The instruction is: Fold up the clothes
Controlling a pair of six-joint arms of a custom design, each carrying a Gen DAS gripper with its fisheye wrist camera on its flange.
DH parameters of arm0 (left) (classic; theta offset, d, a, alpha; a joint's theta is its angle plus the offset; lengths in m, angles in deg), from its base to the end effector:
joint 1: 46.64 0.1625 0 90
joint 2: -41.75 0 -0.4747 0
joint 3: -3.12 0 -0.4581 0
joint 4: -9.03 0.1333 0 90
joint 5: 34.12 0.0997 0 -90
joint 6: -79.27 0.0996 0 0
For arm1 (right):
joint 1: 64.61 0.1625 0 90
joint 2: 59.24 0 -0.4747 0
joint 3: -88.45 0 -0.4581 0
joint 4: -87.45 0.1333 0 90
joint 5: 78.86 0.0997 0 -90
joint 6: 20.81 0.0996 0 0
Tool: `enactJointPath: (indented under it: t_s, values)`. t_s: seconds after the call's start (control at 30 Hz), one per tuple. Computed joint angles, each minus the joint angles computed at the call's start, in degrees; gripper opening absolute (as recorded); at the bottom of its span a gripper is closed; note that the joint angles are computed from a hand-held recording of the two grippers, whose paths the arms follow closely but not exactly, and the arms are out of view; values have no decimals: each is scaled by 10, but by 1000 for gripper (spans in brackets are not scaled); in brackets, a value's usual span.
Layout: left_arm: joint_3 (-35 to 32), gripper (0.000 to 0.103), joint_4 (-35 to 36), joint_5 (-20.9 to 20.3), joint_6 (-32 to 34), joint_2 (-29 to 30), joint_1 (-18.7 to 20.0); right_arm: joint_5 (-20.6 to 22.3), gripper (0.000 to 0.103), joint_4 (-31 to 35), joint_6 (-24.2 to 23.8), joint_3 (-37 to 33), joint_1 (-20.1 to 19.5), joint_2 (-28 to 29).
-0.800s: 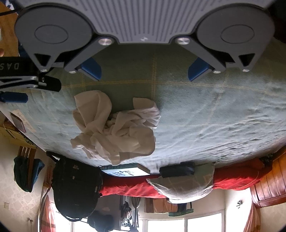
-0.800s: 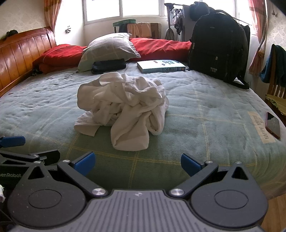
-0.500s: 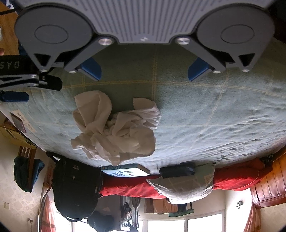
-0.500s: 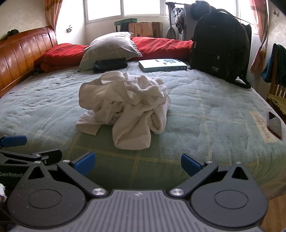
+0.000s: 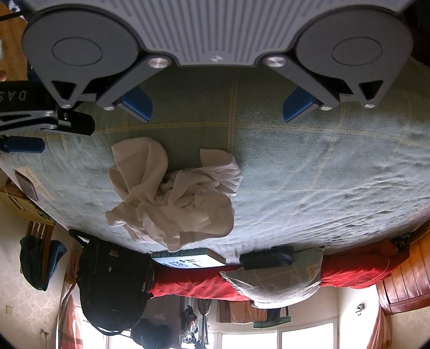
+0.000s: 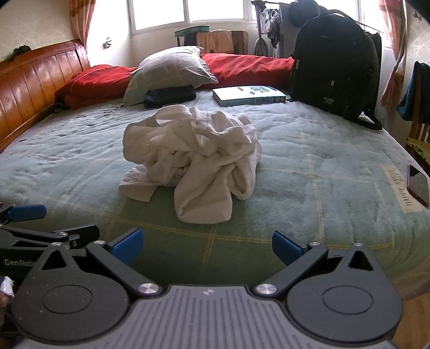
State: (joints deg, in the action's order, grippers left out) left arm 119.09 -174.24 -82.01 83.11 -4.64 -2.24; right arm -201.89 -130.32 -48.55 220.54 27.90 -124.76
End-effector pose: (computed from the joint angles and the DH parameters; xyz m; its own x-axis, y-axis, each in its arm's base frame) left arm -0.2946 -0.5685 0.0493 -0.6661 0.3837 -0.6396 0.7004 0.6164 -0.3598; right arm 0.1008 -0.4961 0.2213 -0.7500 0.1658 0.6403 -0.4183 0.6310 -0.6534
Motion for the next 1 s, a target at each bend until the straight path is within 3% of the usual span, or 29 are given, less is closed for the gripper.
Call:
enactJointPath:
  t_s: [1.0]
  values:
    - [2, 102, 2, -1, -9, -2, 0, 12, 103, 16, 7, 5, -3, -8]
